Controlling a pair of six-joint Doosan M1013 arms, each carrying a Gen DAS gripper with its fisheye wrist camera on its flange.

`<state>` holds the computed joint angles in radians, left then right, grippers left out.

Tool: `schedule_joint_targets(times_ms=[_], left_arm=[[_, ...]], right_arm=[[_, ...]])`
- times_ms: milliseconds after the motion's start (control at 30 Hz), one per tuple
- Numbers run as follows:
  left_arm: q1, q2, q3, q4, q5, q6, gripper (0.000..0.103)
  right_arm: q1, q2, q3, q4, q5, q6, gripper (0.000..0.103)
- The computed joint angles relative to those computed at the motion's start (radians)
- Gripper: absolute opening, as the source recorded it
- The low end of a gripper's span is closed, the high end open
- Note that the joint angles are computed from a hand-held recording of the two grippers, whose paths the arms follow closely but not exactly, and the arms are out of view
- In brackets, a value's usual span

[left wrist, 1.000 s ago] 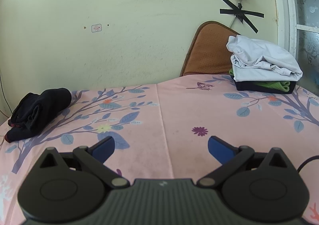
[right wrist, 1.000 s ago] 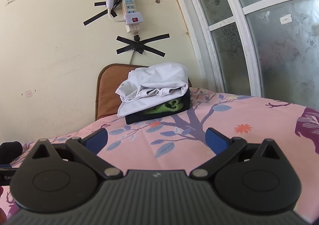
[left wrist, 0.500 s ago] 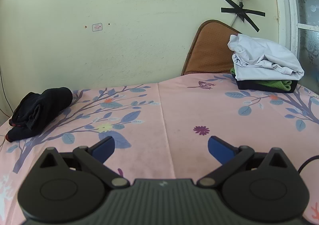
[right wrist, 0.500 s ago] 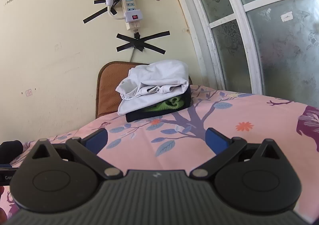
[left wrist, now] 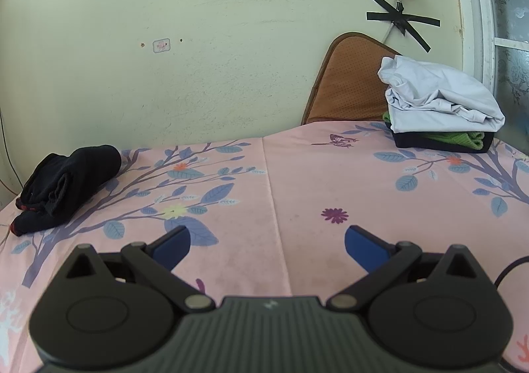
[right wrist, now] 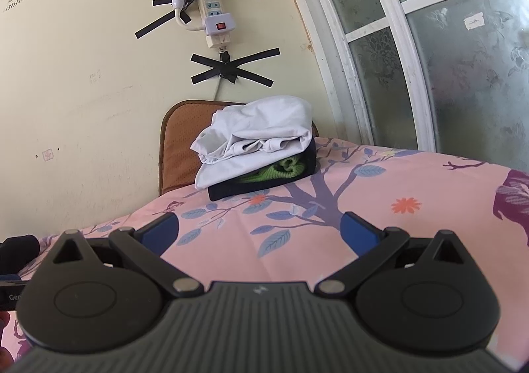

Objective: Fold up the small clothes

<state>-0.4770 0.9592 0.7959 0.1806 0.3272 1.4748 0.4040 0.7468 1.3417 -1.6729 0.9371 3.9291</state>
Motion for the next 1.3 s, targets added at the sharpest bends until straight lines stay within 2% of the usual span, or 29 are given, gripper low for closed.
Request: schedule_joint_targets(times_ms=[1300], left_arm=[[0.001,0.004,-0.007,-0.011,0.009,0.002,0.103]], right_arm=[[-0.005,-0.004,0.006,0.014,-0.017,0.039,0.103]])
